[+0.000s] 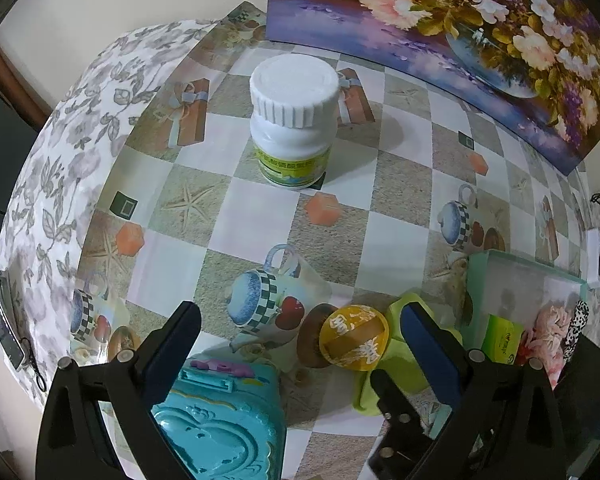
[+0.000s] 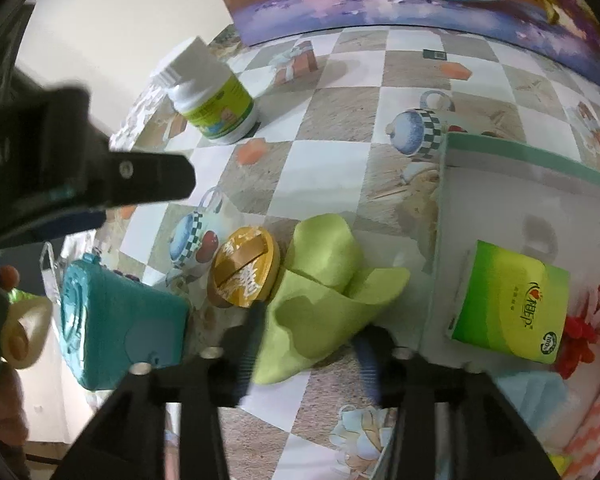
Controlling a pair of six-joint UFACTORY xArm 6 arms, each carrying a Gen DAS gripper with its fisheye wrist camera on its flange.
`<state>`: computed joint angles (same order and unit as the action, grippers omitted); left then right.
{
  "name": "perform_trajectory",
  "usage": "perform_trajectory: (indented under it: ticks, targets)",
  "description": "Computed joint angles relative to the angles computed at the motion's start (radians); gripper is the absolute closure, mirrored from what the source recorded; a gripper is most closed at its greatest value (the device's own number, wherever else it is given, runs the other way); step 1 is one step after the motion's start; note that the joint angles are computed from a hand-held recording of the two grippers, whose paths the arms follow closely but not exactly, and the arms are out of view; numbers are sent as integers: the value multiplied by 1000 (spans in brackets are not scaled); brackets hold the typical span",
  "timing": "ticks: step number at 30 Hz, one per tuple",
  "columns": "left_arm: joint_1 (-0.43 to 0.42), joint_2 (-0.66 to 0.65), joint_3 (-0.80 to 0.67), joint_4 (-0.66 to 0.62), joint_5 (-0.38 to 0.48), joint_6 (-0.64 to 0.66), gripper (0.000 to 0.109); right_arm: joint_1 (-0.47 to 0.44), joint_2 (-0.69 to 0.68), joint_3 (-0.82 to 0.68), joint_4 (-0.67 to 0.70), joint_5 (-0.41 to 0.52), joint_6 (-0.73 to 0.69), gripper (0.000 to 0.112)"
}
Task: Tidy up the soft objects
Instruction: 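Grasp the lime-green cloth with the right tool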
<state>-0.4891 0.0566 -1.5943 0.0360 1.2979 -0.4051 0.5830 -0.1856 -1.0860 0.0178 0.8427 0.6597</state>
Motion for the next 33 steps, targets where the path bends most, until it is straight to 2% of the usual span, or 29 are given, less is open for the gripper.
perform_trajectory:
  ticks: [3, 12, 14, 17, 19, 22, 28, 33]
  targets:
    - [0, 3, -3, 25, 12, -14, 9, 25, 28, -32, -75, 35, 21, 58]
    - [20, -3, 10, 25, 12, -25, 9, 68, 75, -70, -171, 69, 10, 59]
    - [23, -6, 14, 15, 9, -21, 9, 84, 91, -88, -215, 98, 14, 66]
    - [20, -7, 16, 14, 6, -16, 9, 80, 87, -85, -225, 104, 22, 81]
    - [13, -2, 13, 15, 5, -6, 9, 65, 72, -68, -207, 90, 28, 93]
    - [5, 5, 10, 7, 3, 6, 9, 33, 39, -32, -160, 53, 3, 101]
    - [-19, 26, -1, 20, 12, 19, 9, -14, 15, 8, -58, -12, -26, 105]
    - [-50, 44, -10, 39, 12, 32, 9, -41, -19, 40, -30, -43, -25, 106]
